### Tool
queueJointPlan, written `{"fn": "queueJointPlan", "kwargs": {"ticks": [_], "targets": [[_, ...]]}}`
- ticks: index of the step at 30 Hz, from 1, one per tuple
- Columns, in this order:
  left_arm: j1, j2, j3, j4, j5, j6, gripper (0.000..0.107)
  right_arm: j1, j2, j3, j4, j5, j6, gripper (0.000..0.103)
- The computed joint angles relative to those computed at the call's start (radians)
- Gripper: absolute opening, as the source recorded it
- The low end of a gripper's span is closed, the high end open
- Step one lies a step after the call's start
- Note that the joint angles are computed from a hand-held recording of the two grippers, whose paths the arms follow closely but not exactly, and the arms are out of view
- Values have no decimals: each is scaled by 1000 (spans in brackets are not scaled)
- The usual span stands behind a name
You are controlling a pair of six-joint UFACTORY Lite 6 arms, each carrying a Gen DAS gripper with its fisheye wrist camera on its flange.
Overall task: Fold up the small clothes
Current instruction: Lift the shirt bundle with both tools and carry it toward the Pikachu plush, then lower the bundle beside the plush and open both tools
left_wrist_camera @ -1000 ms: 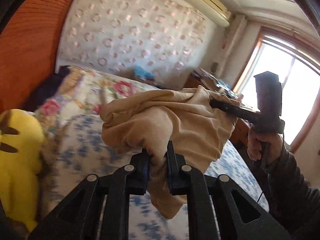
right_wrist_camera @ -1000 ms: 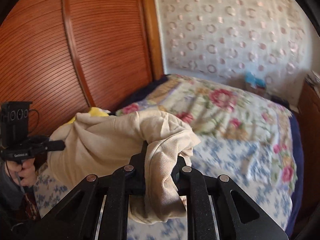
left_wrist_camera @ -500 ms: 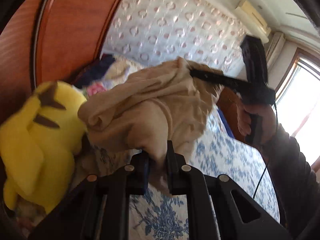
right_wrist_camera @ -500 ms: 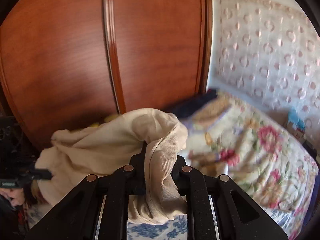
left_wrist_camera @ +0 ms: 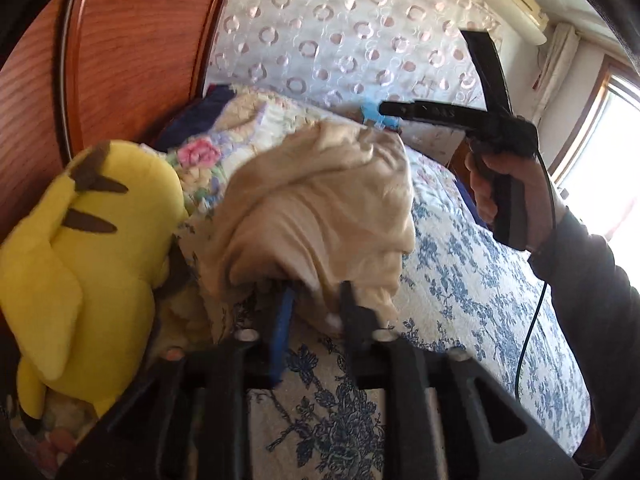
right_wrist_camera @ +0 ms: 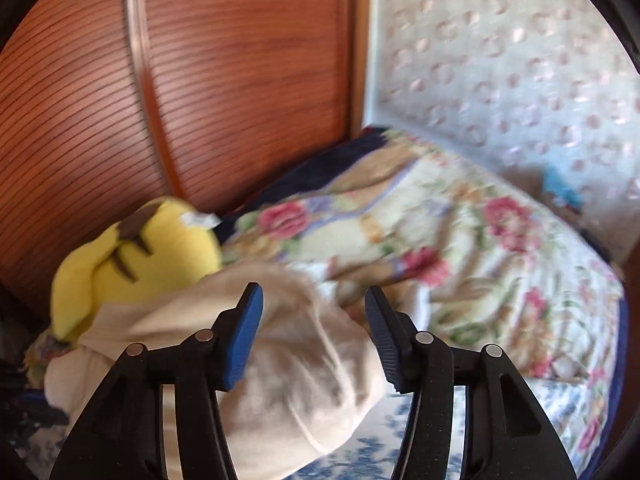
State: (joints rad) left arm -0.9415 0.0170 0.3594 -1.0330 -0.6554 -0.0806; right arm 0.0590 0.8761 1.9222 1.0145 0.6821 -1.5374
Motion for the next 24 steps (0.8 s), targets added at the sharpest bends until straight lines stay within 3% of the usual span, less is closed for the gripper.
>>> {"fn": "queueJointPlan", "kwargs": {"ticks": [3,6,8,10,14,17,21,24], "targets": [[-26,-76,-11,-118,-42,144,50,-59,-62,-81,110,64,-98,54],[61,-93,35,-72,-8,222,56,-79,-97,-149,107,161,-151,53],[167,-46,106,57,67,225,56,-76,-107,-201,91,188,-156,53],[276,65,228,161,155,244,56,-65,-105,-236,92,165,-173,52],[412,240,411,167,266,333,56,-43,-48,-216,107,28,-152,51],[505,336,495,141,330,385,56,-38,50,-106,74,-1,-84,51],[534,362,499,136,338,404,56,-41,130,-7,44,10,-14,51],[499,333,468,54,297,478,56,-47,74,-81,92,-7,-65,51]]}}
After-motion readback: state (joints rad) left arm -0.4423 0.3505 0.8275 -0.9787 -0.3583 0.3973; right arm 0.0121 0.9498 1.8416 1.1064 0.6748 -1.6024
